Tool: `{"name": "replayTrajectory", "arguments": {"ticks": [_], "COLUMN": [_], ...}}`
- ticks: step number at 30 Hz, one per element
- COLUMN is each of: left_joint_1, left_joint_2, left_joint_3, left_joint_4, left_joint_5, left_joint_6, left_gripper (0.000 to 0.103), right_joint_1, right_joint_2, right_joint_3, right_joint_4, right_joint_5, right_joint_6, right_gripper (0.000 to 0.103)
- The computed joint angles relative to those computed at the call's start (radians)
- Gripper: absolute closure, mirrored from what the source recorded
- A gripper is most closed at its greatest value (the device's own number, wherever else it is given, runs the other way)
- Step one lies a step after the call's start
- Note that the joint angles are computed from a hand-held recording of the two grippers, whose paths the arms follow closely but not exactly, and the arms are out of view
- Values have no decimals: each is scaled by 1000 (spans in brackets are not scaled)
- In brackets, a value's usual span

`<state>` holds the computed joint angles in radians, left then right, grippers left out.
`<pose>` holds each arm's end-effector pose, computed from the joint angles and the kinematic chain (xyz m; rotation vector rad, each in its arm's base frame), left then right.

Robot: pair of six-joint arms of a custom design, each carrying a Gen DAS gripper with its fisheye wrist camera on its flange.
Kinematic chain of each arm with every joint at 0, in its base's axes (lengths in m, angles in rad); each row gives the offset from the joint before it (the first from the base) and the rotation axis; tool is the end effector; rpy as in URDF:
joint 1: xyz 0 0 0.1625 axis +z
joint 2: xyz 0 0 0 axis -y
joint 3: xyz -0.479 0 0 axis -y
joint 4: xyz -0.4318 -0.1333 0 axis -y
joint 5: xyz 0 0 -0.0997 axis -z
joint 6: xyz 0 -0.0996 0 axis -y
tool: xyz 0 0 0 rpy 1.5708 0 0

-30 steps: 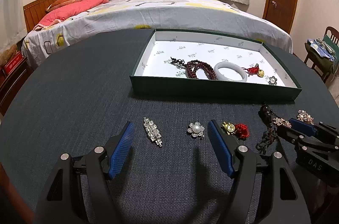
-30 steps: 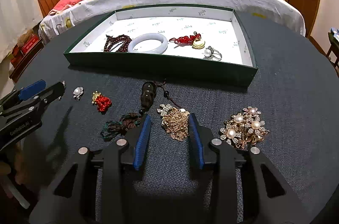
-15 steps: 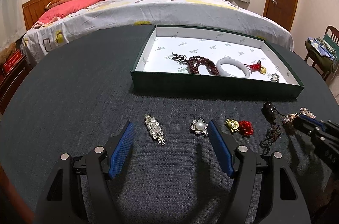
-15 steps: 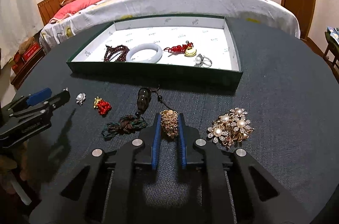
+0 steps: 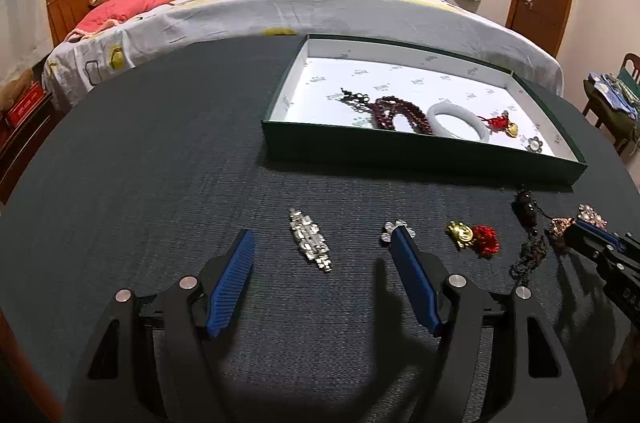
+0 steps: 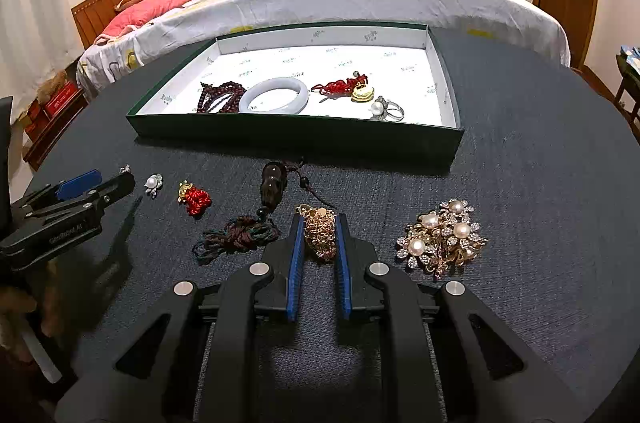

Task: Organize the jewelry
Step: 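Close the right tool on the gold chain while the left tool closes on the silver rhinestone brooch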

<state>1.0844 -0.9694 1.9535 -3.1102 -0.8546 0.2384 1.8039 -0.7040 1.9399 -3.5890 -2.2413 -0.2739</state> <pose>-0.1209 -0.6537 0.1866 0.6083 2.3228 -0.7858 0.2156 -0.5992 0.0797 0.2574 -2.3136 0.9337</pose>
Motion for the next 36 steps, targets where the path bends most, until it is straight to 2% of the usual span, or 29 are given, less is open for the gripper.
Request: {"name": "replayTrajectory", "arguments": {"ticks": [6, 8, 12, 14, 21, 29, 36], "left_joint_1": [11, 18, 23, 23, 31, 34, 35], "left_joint_2": [1, -1, -4, -4, -16, -21, -24], "left_joint_3": [-11, -19, -28, -29, -25, -23, -25], "left_joint_4": [13, 39, 63, 64, 74, 72, 82], "left_joint_5": [16, 11, 4, 5, -14, -22, -35], "left_joint_6": [-22, -37, -46, -22, -9, -1, -3], "left_gripper": [36, 45, 55, 66, 71, 81, 82], "right_joint_1": [-6, -8, -9, -9, -9, -9, -9], "right_joint_2": [-1, -3, -3, -3, -3, -3, -3], "right_joint_3": [1, 3, 2, 3, 3, 3, 3], "right_joint_4": [11, 15, 21, 22, 22, 22, 22], "right_joint_5": [11, 15, 17, 19, 20, 20, 20], "right_joint_6": [12, 17, 23, 26, 26, 26, 26], "right_gripper": [87, 87, 87, 87, 87, 87, 87]}}
